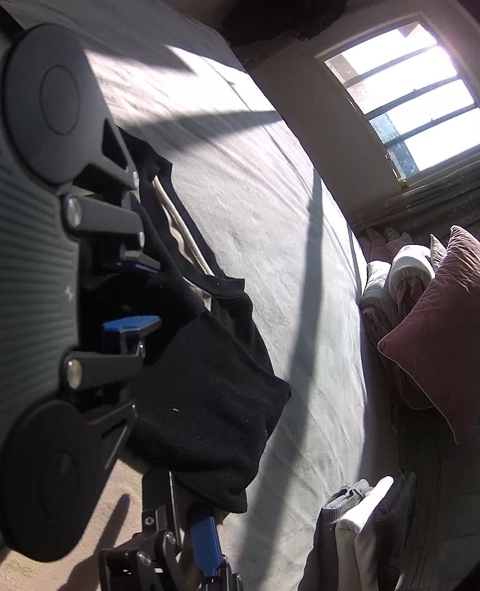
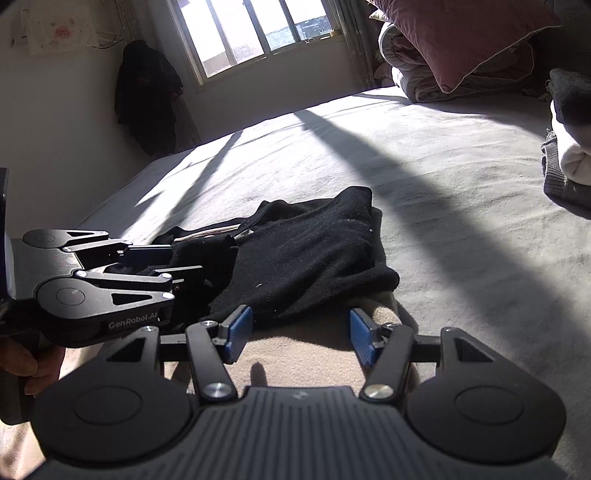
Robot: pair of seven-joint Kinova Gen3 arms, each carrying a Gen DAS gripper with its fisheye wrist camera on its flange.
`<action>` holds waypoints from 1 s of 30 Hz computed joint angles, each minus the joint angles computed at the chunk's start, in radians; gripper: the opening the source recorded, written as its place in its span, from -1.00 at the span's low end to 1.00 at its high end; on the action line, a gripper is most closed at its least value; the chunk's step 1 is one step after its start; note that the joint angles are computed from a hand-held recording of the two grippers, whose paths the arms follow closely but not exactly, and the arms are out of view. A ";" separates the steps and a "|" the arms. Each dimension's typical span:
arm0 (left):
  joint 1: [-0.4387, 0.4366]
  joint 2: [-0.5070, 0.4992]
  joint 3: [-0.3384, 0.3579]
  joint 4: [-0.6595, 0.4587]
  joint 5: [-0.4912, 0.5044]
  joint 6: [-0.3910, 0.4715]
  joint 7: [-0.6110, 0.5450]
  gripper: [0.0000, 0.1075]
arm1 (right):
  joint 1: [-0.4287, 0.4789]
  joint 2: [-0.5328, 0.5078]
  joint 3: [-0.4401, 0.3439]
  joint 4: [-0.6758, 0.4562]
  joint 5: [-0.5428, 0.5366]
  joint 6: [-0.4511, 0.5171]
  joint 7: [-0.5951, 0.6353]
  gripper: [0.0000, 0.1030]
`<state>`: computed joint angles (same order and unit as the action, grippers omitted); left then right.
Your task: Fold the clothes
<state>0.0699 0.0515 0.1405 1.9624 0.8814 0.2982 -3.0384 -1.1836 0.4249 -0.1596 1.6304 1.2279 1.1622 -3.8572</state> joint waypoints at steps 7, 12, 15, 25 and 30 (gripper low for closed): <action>-0.067 -0.023 -0.082 0.002 0.154 0.017 0.189 -0.96 | -0.004 0.008 0.000 -0.007 -0.002 0.006 0.028 0.26; -0.138 -0.032 -0.131 0.007 0.253 0.126 0.102 -0.78 | -0.008 0.014 0.004 -0.016 -0.008 0.011 0.049 0.28; -0.150 -0.036 -0.140 0.015 0.307 0.196 -0.020 -0.06 | -0.010 0.016 0.006 -0.018 -0.009 0.010 0.057 0.33; -0.069 -0.023 -0.073 0.058 0.371 0.165 -0.406 0.27 | 0.000 0.003 0.003 0.014 0.018 -0.027 0.024 0.47; 0.010 -0.009 -0.034 0.089 0.438 0.004 -0.609 0.06 | 0.004 0.002 0.000 0.017 0.025 -0.034 0.021 0.53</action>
